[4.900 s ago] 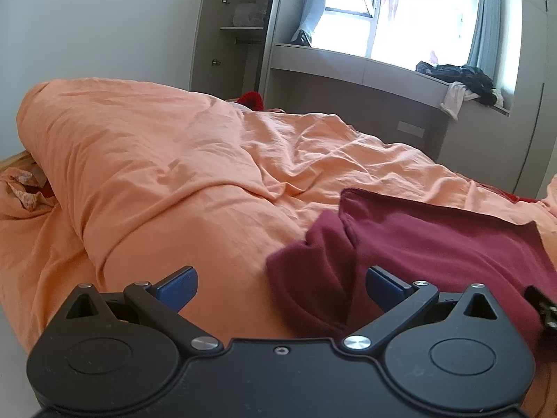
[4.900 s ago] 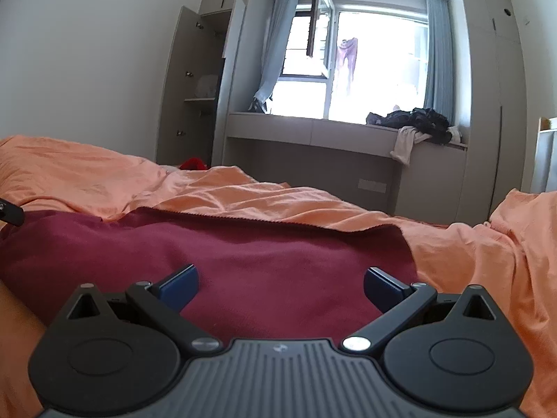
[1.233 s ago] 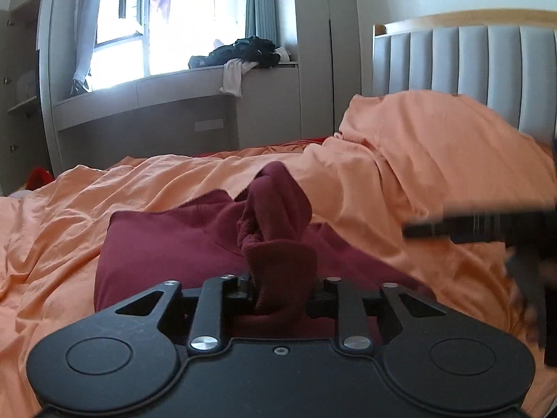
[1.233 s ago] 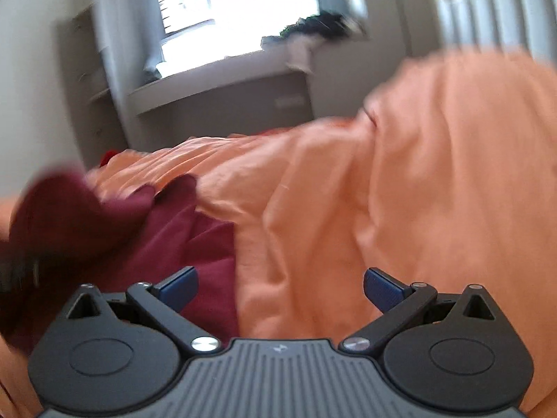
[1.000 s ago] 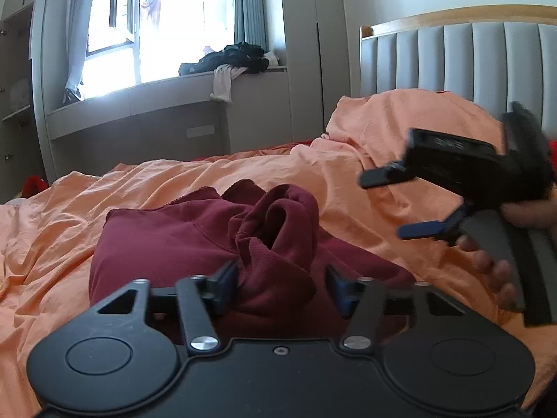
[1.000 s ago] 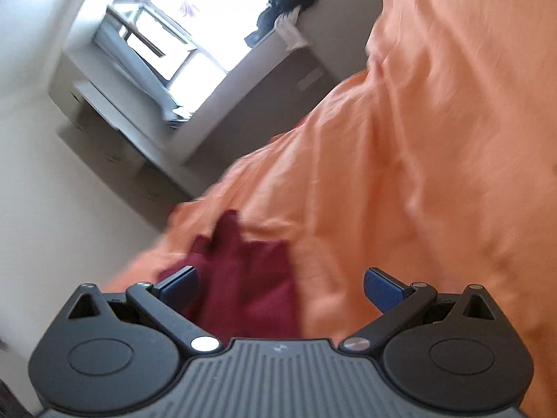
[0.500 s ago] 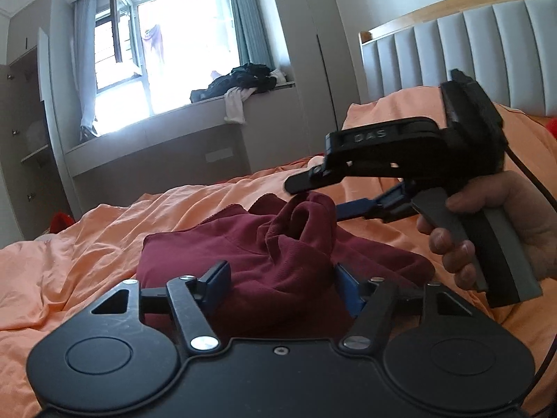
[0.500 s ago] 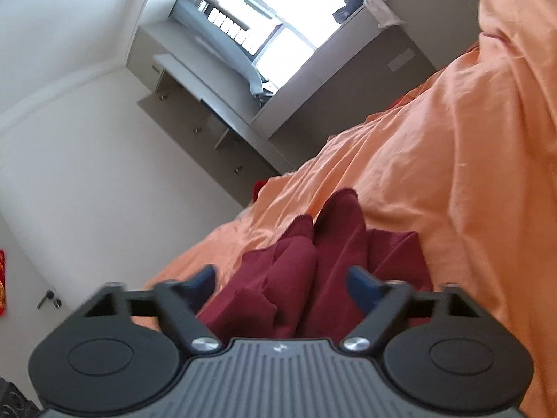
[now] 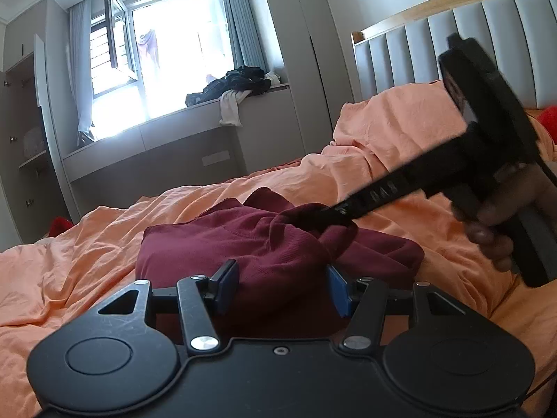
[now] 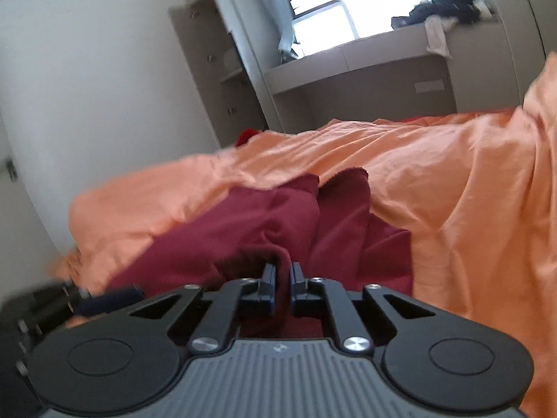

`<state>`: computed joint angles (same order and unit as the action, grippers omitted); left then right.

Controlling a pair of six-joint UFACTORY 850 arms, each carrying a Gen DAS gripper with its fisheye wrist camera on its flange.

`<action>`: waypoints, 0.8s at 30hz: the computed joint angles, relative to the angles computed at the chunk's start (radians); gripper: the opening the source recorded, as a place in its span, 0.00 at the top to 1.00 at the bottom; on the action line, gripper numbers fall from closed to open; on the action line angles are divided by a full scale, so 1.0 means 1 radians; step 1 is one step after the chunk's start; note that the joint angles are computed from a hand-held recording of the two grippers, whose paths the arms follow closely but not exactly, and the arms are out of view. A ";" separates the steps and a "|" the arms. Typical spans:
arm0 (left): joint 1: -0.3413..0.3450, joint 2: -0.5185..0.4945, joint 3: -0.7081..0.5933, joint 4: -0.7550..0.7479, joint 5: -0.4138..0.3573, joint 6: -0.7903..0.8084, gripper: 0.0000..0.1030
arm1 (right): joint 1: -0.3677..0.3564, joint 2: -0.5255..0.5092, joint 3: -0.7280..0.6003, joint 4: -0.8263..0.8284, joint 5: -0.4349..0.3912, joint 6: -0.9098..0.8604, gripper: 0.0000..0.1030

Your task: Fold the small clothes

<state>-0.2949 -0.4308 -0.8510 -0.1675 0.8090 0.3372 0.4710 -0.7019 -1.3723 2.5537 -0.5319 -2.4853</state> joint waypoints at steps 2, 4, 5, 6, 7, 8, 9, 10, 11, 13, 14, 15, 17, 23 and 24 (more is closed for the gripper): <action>-0.001 -0.001 0.000 -0.002 -0.002 0.007 0.43 | 0.010 0.023 0.026 0.011 0.032 -0.078 0.94; -0.005 -0.003 0.000 -0.011 -0.001 0.020 0.43 | 0.008 0.033 0.042 -0.050 0.043 -0.063 0.94; -0.005 -0.003 0.001 -0.012 0.000 0.024 0.43 | 0.009 0.041 0.053 -0.071 0.050 -0.062 0.94; -0.006 -0.004 0.001 -0.011 -0.001 0.024 0.43 | 0.011 0.047 0.063 -0.086 0.062 -0.067 0.94; -0.004 -0.002 0.002 -0.004 -0.005 0.017 0.43 | 0.014 0.051 0.071 -0.087 0.069 -0.080 0.94; 0.000 0.001 0.003 0.006 -0.012 0.007 0.43 | 0.017 0.054 0.077 -0.085 0.076 -0.093 0.94; 0.003 0.002 0.003 0.012 -0.016 0.001 0.43 | 0.017 0.060 0.084 -0.086 0.083 -0.096 0.94; 0.004 0.002 0.003 0.016 -0.017 0.000 0.43 | 0.014 0.065 0.093 -0.094 0.082 -0.088 0.94; 0.004 0.002 0.001 0.015 -0.020 0.002 0.43 | 0.006 0.068 0.099 -0.115 0.071 -0.064 0.93; 0.004 0.002 -0.001 0.015 -0.024 0.001 0.43 | -0.011 0.075 0.115 -0.137 0.035 -0.013 0.84; 0.005 0.003 -0.001 0.018 -0.026 -0.003 0.43 | -0.019 0.075 0.119 -0.128 0.016 0.005 0.78; 0.006 0.004 -0.001 0.019 -0.028 -0.006 0.42 | -0.025 0.071 0.117 -0.121 0.004 0.029 0.64; 0.005 0.005 -0.001 0.019 -0.032 -0.006 0.42 | -0.040 0.067 0.117 -0.140 -0.033 0.090 0.55; 0.003 -0.001 -0.013 0.031 -0.059 0.001 0.33 | -0.069 0.033 0.093 -0.170 -0.159 0.270 0.40; 0.002 -0.001 -0.020 0.031 -0.076 0.006 0.32 | -0.073 0.022 0.083 -0.170 -0.177 0.314 0.35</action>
<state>-0.2933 -0.4320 -0.8712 -0.1365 0.7332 0.3430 0.3979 -0.6801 -1.2897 2.3838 -0.7093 -2.1717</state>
